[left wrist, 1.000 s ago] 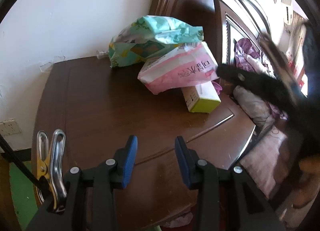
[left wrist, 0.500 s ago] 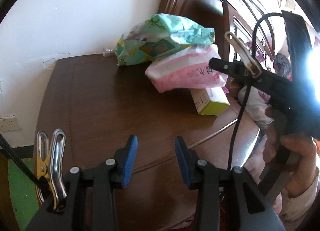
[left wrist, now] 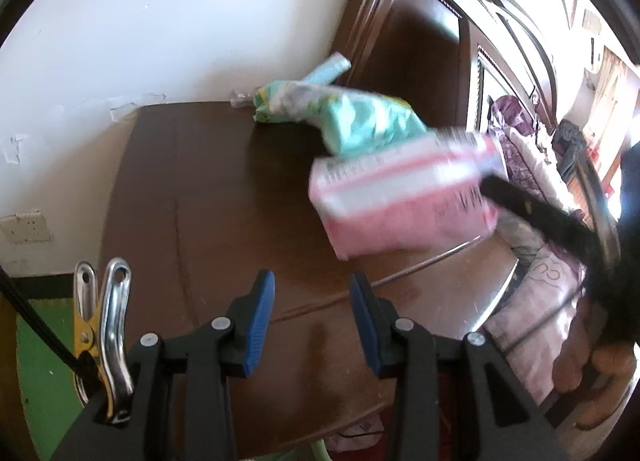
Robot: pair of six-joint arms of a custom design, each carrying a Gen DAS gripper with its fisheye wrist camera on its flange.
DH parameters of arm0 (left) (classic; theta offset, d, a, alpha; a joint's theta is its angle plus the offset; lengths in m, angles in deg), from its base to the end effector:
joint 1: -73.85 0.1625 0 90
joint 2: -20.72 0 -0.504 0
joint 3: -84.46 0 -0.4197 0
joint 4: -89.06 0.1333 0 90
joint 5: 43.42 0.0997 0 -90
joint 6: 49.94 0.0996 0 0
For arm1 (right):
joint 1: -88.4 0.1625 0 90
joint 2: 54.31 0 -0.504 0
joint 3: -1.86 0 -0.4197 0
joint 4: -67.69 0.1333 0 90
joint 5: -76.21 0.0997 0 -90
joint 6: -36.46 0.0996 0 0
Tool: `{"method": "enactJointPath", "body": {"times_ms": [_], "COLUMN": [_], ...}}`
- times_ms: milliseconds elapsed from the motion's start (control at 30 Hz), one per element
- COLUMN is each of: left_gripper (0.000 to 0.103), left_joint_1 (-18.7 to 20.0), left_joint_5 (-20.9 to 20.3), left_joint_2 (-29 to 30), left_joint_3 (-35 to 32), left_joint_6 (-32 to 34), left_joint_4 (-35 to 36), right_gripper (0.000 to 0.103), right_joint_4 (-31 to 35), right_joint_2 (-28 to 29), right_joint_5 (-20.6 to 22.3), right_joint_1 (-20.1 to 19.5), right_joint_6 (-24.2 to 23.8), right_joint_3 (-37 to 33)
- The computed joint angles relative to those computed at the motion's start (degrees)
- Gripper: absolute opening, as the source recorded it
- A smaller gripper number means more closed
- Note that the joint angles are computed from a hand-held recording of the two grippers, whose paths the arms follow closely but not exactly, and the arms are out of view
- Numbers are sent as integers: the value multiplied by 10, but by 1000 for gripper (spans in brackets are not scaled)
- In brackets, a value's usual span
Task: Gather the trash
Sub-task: 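Lift the pink tissue pack with the right gripper off the nightstand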
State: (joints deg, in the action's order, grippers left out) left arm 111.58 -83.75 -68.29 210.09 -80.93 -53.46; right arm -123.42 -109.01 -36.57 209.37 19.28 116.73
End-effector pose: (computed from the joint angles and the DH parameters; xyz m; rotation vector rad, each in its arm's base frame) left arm -0.2351 -0.4464 0.3814 0.2999 2.4630 -1.0197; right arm 0.4083 -0.4961 0.2057 0.8989 -2.5004 1.0460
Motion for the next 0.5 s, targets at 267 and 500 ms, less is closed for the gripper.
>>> {"method": "enactJointPath", "body": {"times_ms": [267,500], "left_gripper": [41,56], "left_joint_1": [-4,-12], "left_joint_5": [-21,-33], "left_joint_2": [-16,-5], "left_joint_3": [-5,-10], "left_joint_6": [-15,2], "left_joint_4": [12,-16], "right_gripper": [5,5], "right_joint_4": [14,9], "right_joint_2": [-41,-57], "right_joint_5": [26,-23], "right_joint_1": [-14,-22], "right_joint_6": [11,5], "right_joint_3": [63,87]}}
